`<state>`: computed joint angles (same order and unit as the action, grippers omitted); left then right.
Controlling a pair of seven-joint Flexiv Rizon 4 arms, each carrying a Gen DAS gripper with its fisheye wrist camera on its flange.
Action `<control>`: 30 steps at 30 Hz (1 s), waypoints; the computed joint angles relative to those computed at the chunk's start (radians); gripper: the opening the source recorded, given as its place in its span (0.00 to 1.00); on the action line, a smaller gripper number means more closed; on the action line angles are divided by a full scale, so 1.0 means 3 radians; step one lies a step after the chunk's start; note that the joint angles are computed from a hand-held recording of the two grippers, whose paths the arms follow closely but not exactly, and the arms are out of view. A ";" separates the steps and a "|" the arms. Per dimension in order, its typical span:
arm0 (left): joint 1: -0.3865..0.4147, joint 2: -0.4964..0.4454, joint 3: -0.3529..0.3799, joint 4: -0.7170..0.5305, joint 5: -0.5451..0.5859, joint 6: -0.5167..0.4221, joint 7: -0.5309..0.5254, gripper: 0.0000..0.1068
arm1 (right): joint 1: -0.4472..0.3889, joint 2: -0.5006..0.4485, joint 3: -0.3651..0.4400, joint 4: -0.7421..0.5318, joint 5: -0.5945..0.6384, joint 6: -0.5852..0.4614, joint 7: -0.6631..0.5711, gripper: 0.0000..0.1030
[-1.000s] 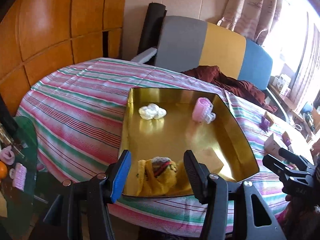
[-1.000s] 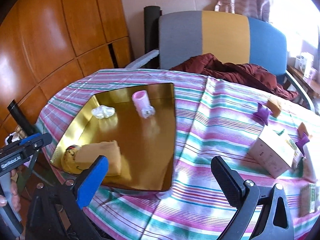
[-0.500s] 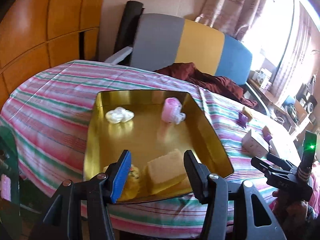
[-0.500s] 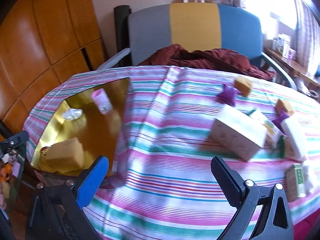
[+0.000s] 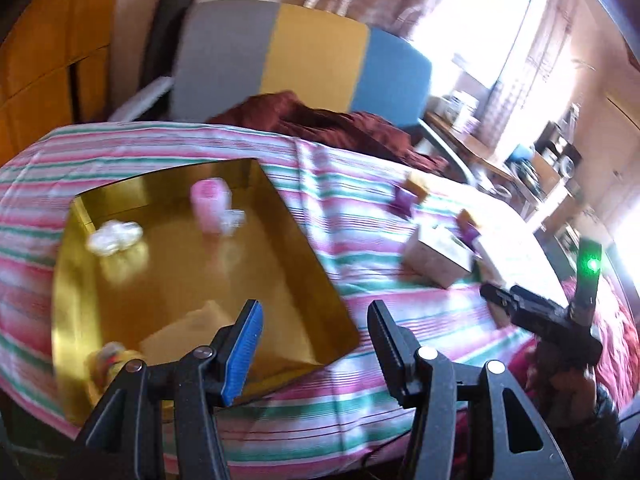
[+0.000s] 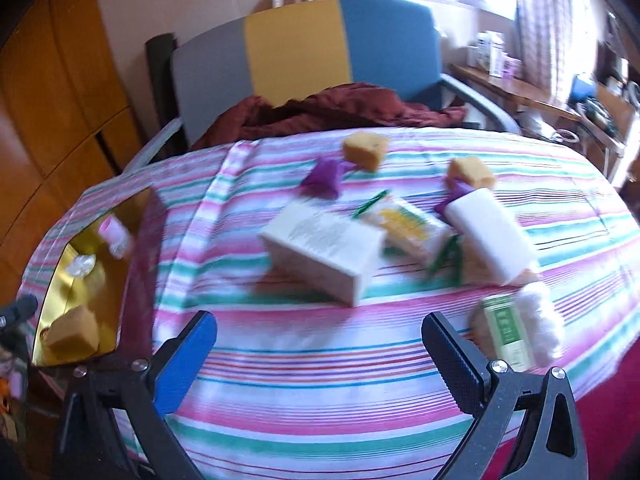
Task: Organize objects
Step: 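Move both grippers back toward the remaining items on the cloth, then grasp the white printed box with the left gripper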
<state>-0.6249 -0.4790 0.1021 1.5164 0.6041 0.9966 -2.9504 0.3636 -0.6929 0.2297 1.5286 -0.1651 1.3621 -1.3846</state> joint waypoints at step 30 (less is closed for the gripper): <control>0.0471 -0.2128 -0.0751 -0.2212 -0.2800 0.0332 0.1741 0.73 | -0.0541 -0.0348 0.0357 -0.0546 0.0316 0.0200 0.0207 1.00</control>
